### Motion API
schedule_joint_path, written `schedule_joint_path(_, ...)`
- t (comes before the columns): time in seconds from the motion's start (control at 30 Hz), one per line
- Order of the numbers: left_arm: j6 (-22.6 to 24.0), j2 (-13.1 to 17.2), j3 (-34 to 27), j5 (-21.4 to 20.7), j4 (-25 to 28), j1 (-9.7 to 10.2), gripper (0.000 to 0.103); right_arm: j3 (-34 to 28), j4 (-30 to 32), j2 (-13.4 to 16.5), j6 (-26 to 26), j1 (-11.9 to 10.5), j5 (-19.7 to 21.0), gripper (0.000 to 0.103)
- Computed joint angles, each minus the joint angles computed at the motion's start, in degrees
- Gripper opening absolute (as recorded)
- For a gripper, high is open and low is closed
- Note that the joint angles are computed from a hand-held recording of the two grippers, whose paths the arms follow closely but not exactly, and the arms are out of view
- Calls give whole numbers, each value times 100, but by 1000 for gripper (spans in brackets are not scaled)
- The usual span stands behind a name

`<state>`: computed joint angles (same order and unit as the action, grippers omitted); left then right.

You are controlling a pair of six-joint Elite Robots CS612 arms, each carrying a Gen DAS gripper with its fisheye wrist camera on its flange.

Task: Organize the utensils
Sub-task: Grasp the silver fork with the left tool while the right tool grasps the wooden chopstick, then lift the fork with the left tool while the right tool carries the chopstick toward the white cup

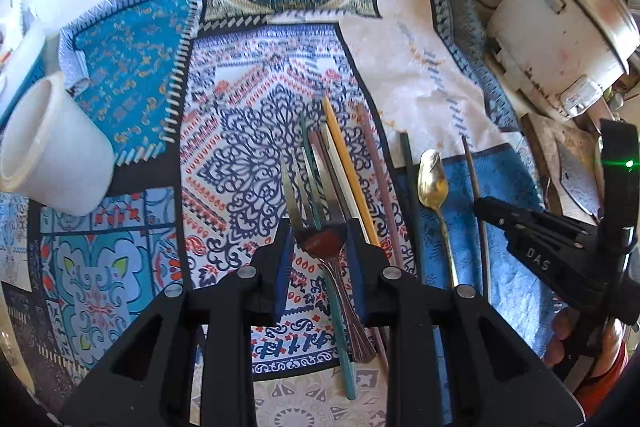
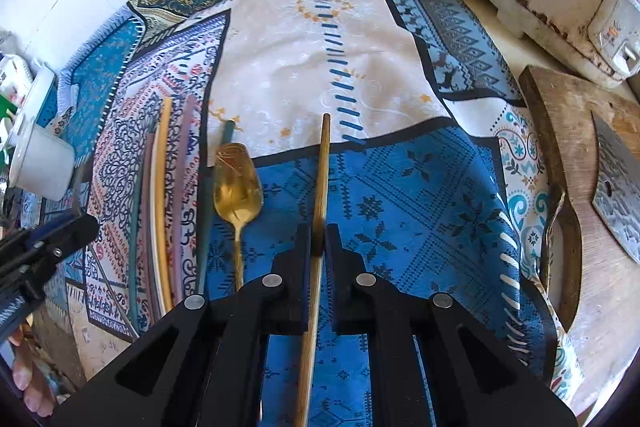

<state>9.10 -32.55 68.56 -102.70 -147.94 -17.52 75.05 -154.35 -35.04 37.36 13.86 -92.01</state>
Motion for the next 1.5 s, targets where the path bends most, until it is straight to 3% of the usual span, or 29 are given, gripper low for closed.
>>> schedule_joint_path(0.8,-58,-466,498,-236,-1238,115,25,401,-1178,-473,20,211,-741,6)
schedule_joint_path(1.0,-230,-549,570,-251,-1583,164,25,331,-1376,-517,-289,282,-891,6)
schedule_joint_path(1.5,-971,-693,636,58,-2345,385,25,-213,-1795,-398,-1224,389,-701,5)
